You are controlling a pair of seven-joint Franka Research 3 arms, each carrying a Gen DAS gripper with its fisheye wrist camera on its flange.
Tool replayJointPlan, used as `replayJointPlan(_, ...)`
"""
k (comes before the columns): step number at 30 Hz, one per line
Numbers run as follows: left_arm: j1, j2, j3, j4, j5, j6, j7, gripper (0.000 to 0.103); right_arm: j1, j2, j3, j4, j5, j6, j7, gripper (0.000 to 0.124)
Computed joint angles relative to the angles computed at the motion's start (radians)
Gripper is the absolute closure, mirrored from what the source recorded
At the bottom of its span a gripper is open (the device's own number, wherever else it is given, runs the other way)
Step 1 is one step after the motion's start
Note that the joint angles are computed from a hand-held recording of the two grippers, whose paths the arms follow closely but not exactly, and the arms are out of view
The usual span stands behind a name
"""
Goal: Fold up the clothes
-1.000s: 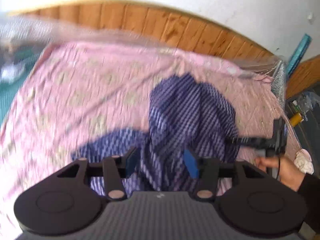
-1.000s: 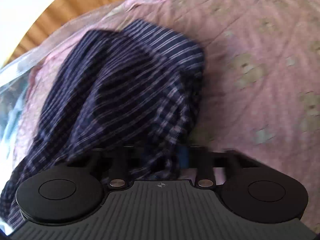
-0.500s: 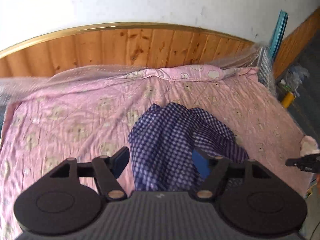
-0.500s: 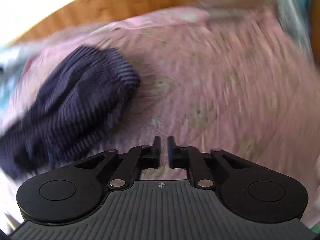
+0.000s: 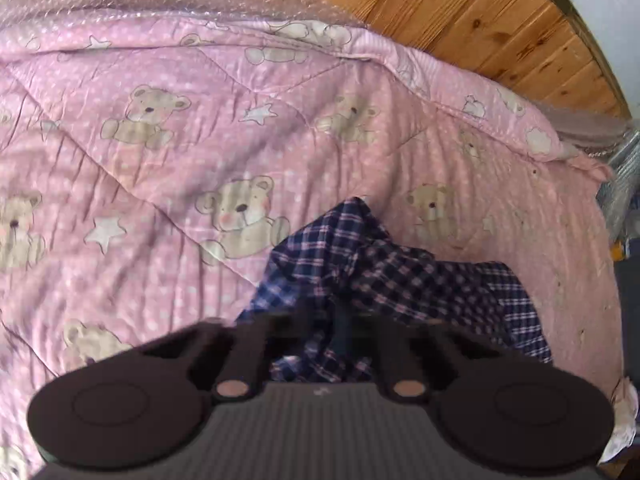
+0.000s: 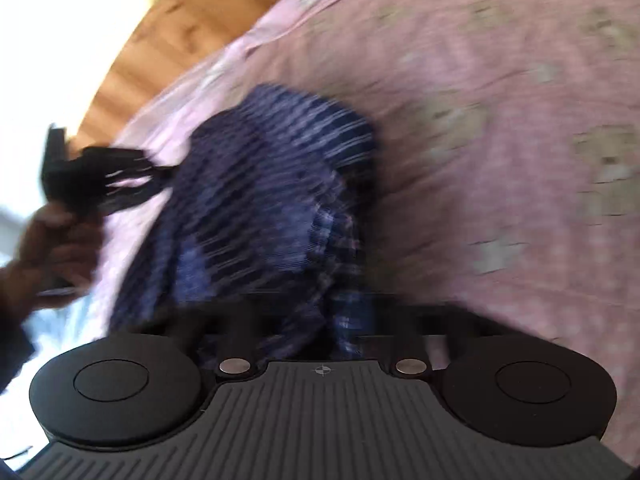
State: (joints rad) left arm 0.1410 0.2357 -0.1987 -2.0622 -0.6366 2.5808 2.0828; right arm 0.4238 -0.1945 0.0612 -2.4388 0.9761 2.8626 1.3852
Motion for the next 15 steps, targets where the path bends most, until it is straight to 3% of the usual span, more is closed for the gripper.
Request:
replayJointPlan(2, 0.026, -0.082, -0.019, -0.08, -0.148, 0.081, 0.082, 0.1, 0.002, -0.021, -0.01, 0.018, -0.017, -0.003, -0.082, 0.124)
replayJointPlan(3, 0.048, -0.151, -0.016, -0.123, -0.276, 0.081, 0.156, 0.1, -0.002, -0.049, -0.016, 0.019, -0.033, 0.02, -0.127, 0.124)
replayJointPlan(5, 0.067, -0.31, 0.031, -0.219, -0.458, 0.051, 0.276, 0.1, -0.063, -0.109, 0.01, 0.01, -0.196, 0.045, -0.095, 0.124)
replayJointPlan(6, 0.06, -0.389, 0.077, -0.265, -0.474, 0.024, 0.289, 0.1, -0.105, -0.132, 0.031, 0.01, -0.302, 0.045, -0.059, 0.124)
replayJointPlan(9, 0.111, -0.519, 0.114, -0.355, -0.228, -0.086, 0.137, 0.098, -0.18, -0.099, 0.058, 0.053, -0.531, -0.04, 0.025, 0.124)
replayJointPlan(11, 0.135, -0.541, 0.111, -0.415, -0.012, -0.149, 0.084, 0.097, -0.166, -0.017, 0.036, 0.109, -0.597, -0.181, 0.0, 0.124)
replayJointPlan(12, 0.146, -0.542, 0.11, -0.442, 0.086, -0.178, 0.065, 0.096, -0.161, 0.019, 0.031, 0.131, -0.623, -0.24, -0.006, 0.113)
replayJointPlan(13, 0.155, -0.544, 0.109, -0.467, 0.172, -0.196, 0.054, 0.093, -0.154, 0.039, 0.027, 0.145, -0.638, -0.294, -0.016, 0.11)
replayJointPlan(15, 0.148, -0.578, 0.128, -0.523, 0.263, -0.159, 0.106, 0.088, -0.135, 0.012, 0.02, 0.124, -0.63, -0.29, -0.082, 0.107)
